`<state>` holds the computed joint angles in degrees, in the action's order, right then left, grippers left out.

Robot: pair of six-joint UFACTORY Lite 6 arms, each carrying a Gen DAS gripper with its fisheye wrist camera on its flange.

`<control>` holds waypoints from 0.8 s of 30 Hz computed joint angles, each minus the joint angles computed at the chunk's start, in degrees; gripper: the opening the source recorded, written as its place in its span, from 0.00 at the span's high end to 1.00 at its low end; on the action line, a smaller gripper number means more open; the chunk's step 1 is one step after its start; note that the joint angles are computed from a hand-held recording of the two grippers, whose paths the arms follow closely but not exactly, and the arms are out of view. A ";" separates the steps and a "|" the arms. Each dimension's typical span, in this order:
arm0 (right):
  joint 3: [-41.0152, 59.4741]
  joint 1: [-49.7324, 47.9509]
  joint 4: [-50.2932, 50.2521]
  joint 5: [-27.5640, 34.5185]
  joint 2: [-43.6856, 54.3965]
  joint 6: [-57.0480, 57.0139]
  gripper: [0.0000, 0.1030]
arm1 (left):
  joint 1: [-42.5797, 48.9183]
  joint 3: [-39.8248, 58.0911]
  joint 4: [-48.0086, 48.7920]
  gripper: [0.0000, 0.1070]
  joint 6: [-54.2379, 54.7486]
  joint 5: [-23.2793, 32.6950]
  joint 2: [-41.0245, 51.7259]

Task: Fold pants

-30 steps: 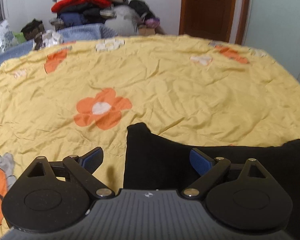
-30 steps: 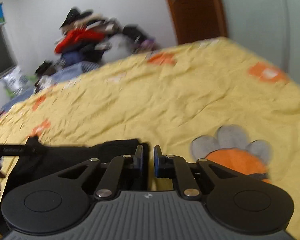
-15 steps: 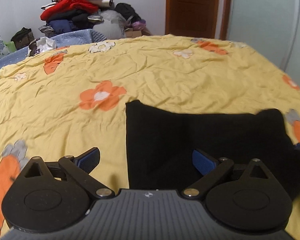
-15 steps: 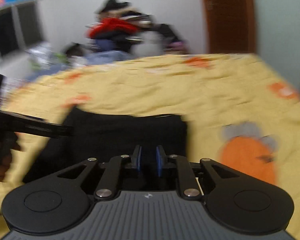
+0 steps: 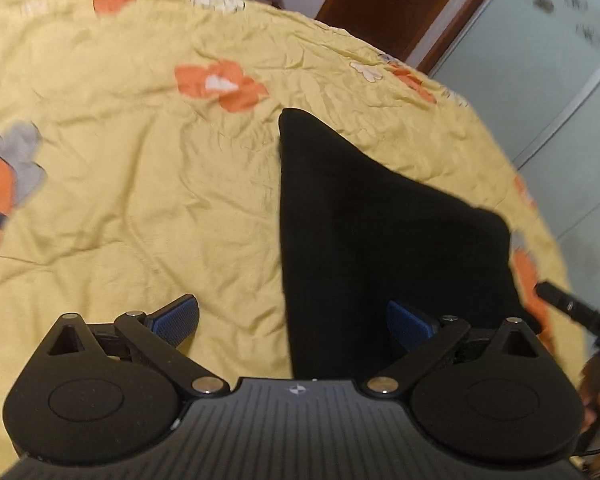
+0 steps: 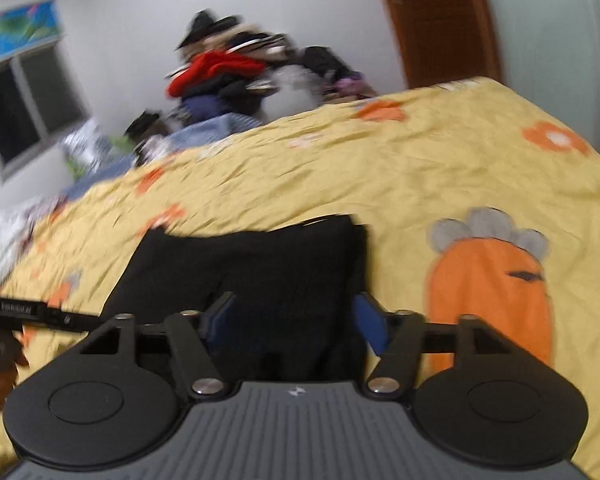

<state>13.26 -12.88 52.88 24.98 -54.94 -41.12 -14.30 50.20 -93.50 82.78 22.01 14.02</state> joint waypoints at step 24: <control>25.35 -23.89 26.50 41.67 62.33 -40.09 0.33 | 5.78 23.32 0.15 0.06 -1.11 32.19 26.73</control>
